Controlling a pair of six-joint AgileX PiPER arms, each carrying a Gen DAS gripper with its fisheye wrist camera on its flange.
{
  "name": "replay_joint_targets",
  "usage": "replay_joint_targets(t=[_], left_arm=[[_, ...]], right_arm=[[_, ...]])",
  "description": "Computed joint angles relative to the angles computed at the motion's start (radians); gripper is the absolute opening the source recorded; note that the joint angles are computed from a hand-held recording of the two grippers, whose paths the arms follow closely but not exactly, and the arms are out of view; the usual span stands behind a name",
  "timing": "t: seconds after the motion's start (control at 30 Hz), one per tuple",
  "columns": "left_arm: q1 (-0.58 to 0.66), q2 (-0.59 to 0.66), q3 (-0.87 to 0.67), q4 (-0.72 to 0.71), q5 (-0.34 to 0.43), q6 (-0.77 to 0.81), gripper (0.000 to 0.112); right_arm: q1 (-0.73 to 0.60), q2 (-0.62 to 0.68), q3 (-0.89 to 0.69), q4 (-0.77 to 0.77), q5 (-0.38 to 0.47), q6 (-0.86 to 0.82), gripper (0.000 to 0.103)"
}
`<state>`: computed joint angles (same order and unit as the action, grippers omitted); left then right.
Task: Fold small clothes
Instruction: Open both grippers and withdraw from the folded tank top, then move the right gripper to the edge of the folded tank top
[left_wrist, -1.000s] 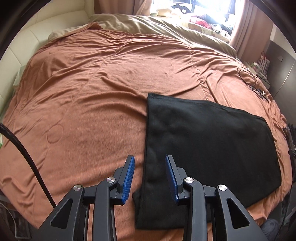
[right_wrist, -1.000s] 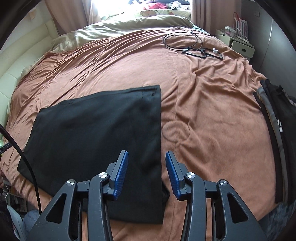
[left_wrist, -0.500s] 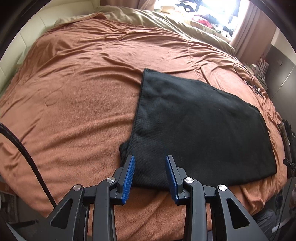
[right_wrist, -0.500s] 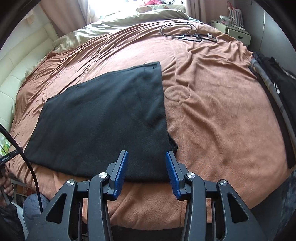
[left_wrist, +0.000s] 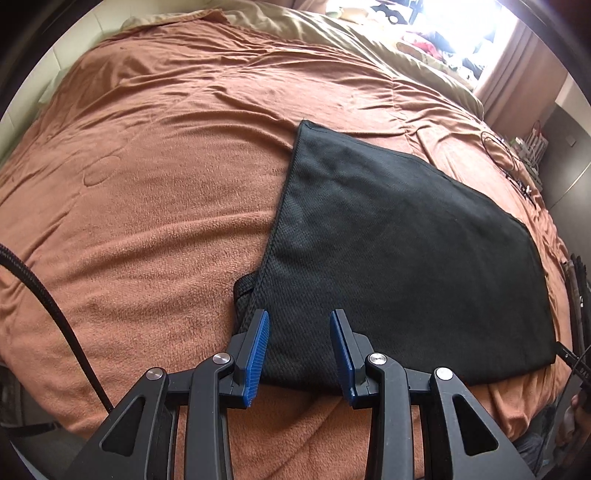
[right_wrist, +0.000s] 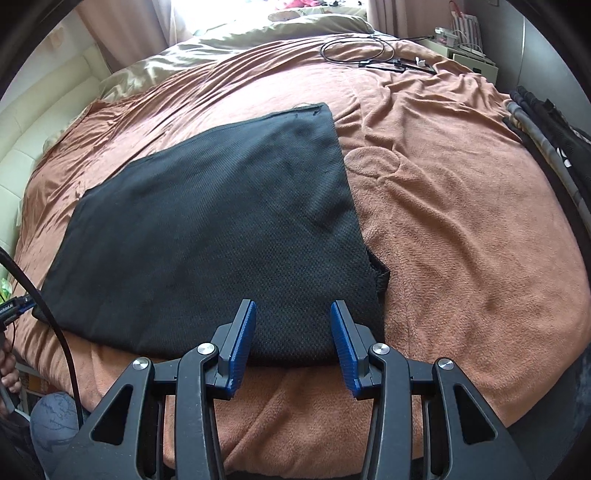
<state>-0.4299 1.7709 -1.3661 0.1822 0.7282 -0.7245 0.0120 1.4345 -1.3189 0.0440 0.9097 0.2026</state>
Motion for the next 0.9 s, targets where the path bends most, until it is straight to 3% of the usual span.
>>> replay_joint_targets(t=[0.23,0.43,0.9], left_arm=[[0.034,0.025,0.023,0.022,0.014,-0.033,0.036],[0.05,-0.044,0.125,-0.011,-0.027,-0.003,0.036],[0.064,-0.228,0.298,-0.024,-0.063,-0.021,0.036]], right_arm=[[0.042,0.041,-0.014,-0.08,0.033,0.063,0.04],[0.104,0.038,-0.059,-0.149,0.107,0.128,0.039],[0.358,0.122,-0.164,-0.134,0.086,0.147,0.039]])
